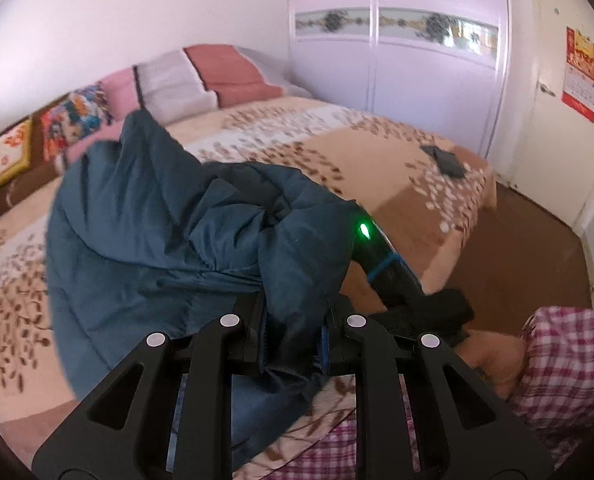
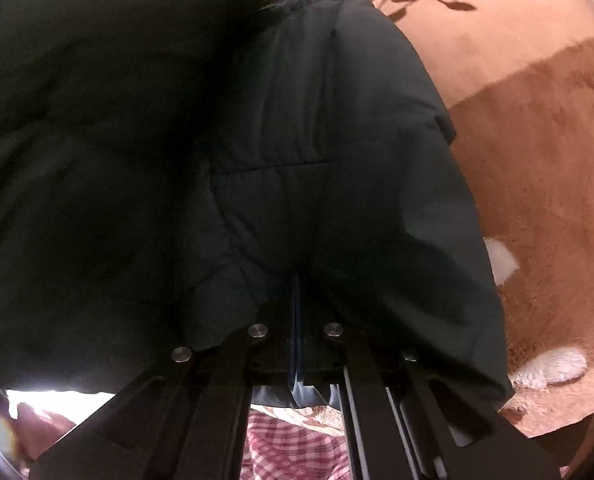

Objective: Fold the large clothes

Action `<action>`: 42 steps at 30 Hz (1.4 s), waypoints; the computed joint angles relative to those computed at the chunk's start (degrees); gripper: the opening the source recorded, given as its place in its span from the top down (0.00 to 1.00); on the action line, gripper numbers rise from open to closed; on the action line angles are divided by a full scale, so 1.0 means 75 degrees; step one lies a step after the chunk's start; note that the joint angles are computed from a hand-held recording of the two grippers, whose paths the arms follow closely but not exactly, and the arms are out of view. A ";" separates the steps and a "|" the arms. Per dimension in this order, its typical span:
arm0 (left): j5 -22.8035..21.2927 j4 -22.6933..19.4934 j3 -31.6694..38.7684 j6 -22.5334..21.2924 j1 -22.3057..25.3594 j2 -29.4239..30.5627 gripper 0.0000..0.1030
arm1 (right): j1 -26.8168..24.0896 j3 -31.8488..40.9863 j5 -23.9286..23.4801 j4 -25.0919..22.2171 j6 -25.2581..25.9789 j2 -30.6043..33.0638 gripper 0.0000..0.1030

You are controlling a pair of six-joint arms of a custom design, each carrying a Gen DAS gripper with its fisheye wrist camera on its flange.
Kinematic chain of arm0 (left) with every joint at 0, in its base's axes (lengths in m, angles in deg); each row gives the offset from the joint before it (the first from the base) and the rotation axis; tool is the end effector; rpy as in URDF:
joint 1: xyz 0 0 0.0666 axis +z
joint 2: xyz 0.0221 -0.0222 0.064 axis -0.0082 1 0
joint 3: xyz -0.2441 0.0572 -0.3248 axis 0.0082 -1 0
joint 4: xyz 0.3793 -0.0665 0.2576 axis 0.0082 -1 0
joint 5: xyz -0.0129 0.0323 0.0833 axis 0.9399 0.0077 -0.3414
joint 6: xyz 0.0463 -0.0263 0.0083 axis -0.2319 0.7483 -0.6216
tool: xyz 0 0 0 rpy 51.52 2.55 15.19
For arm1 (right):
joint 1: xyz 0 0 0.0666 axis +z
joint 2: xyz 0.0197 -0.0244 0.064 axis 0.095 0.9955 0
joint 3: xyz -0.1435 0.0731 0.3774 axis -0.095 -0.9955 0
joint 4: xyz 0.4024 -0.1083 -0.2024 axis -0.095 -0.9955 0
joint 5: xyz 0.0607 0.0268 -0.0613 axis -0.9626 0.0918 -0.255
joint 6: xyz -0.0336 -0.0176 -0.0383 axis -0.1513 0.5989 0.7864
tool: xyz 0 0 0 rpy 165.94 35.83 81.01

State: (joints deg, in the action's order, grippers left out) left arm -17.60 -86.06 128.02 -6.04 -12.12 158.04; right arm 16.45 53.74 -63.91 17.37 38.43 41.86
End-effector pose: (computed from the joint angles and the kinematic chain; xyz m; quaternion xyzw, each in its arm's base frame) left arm 0.6383 -0.1507 0.4812 0.4015 0.8045 -0.1919 0.3933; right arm 0.6634 0.1457 0.3223 0.1811 0.8853 0.3724 0.2118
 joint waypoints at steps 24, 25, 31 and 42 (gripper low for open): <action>-0.0743 -0.0047 -0.0986 -0.1344 -0.0398 0.0032 0.80 | -0.0602 -0.1333 0.1773 -0.0363 0.0241 -0.2248 0.94; -0.0745 -0.0074 -0.0982 -0.1358 -0.0397 0.0020 0.79 | -0.0603 -0.1032 0.1638 -0.0325 0.0346 -0.1963 0.94; -0.0170 -0.0992 -0.0541 -0.1502 -0.0286 0.0136 0.53 | -0.0359 0.0173 0.0682 -0.0712 0.0835 -0.1094 0.94; 0.1265 -0.3185 0.0775 -0.2754 0.0457 0.0326 0.46 | -0.0147 0.1123 0.0816 -0.2036 0.1368 -0.0178 1.00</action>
State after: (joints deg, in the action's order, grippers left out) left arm -8.12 -109.94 133.83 -26.70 -8.69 160.48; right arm 15.34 62.17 -57.80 2.10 48.69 40.53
